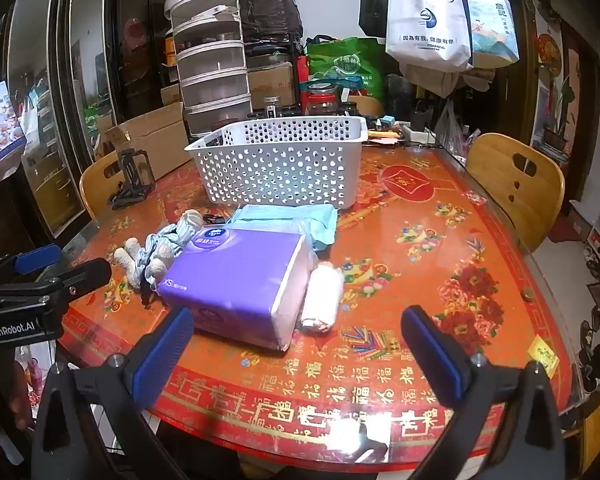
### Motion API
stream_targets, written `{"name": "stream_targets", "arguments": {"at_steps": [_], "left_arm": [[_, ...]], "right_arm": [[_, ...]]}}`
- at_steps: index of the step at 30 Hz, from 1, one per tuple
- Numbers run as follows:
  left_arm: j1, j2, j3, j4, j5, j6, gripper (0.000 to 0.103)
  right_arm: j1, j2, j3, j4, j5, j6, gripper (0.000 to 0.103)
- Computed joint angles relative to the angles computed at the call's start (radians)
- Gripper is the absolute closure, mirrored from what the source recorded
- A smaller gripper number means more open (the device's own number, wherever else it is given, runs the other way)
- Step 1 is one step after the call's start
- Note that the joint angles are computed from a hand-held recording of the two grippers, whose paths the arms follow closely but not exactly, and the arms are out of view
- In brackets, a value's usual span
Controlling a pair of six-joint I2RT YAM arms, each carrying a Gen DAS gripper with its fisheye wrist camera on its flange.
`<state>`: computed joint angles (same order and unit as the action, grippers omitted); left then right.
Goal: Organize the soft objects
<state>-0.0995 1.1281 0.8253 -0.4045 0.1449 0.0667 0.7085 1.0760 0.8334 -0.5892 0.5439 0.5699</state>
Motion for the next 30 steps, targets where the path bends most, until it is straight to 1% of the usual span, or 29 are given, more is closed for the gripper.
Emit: {"name": "stream_targets", "arguments": {"at_steps": [2,3,9,10,12,30], "left_arm": [[-0.006,0.005,0.007,-0.011,-0.011,0.004,0.000],[0.001,0.003,0.004,-0.007,0.003,-0.001,0.000],[0.010,-0.003,0.002,-0.010,0.013,0.012,0.000],[-0.019,-0.004,-0.011,0.006,-0.010,-0.005,0.000],[-0.025,-0.008,-0.016,0.008,-0.016,-0.009,0.000],[-0.014,-0.004,-0.001,-0.007,-0.003,-0.005,0.000]], "right_arm": [[0.000,0.000,0.000,0.000,0.000,0.000,0.000],[0.000,0.000,0.000,0.000,0.000,0.000,0.000],[0.000,0.002,0.002,-0.004,-0.001,0.001,0.000],[0.000,0.002,0.002,-0.004,-0.001,0.000,0.000],[-0.002,0.002,0.003,-0.006,-0.002,0.001,0.000],[-0.001,0.004,0.006,-0.009,-0.003,0.001,0.000]]}}
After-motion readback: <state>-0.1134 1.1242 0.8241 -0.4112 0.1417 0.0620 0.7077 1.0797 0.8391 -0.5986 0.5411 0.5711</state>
